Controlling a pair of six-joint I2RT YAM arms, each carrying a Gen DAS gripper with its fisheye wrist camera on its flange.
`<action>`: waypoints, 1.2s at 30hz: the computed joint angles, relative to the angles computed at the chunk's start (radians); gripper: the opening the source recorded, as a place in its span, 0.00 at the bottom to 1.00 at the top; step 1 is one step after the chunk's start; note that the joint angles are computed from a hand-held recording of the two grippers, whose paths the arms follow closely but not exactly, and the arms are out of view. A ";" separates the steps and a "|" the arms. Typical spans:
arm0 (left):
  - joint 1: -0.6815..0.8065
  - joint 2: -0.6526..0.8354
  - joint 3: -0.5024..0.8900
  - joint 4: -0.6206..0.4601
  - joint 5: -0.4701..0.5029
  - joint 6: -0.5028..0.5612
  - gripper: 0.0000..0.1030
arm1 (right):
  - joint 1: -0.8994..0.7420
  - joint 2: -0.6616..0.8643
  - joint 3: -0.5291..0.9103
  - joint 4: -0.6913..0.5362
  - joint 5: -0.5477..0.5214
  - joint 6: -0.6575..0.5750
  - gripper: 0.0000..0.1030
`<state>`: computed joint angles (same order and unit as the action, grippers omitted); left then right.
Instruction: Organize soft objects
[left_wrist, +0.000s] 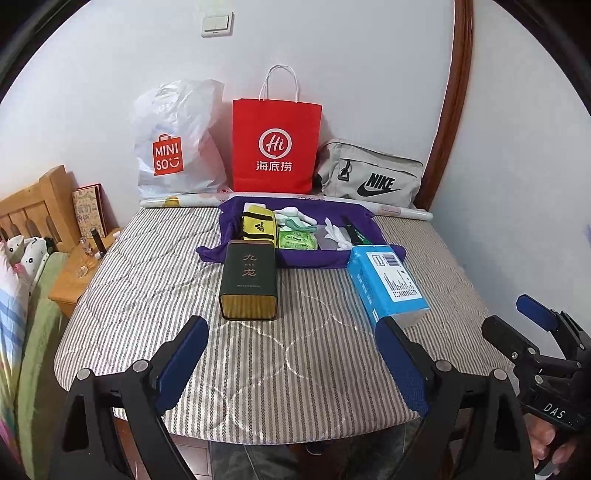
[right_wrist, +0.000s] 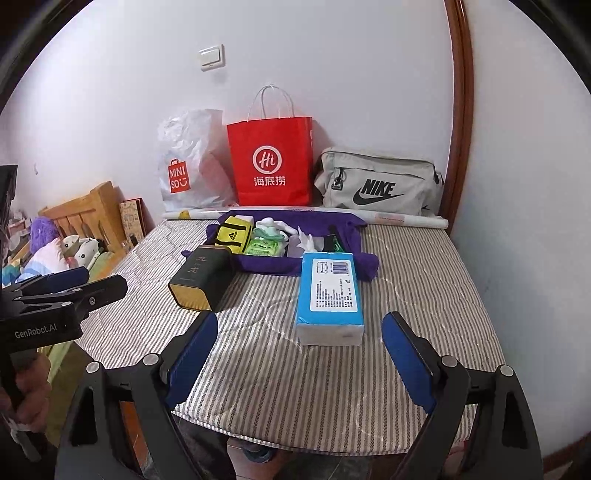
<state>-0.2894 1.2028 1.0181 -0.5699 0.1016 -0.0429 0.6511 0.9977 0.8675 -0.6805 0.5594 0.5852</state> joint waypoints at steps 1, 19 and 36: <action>-0.001 -0.003 -0.002 -0.001 -0.001 0.000 0.89 | 0.002 -0.002 0.000 -0.002 0.002 0.001 0.87; -0.018 -0.032 -0.008 -0.011 -0.009 0.003 0.89 | 0.034 -0.026 0.004 -0.034 0.037 0.029 0.87; -0.028 -0.043 -0.015 -0.013 -0.019 0.003 0.89 | 0.048 -0.038 0.007 -0.053 0.051 0.036 0.87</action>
<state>-0.3173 1.1599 1.0030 -0.5826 0.0826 -0.0400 0.6993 0.9597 0.8742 -0.7334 0.6108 0.6211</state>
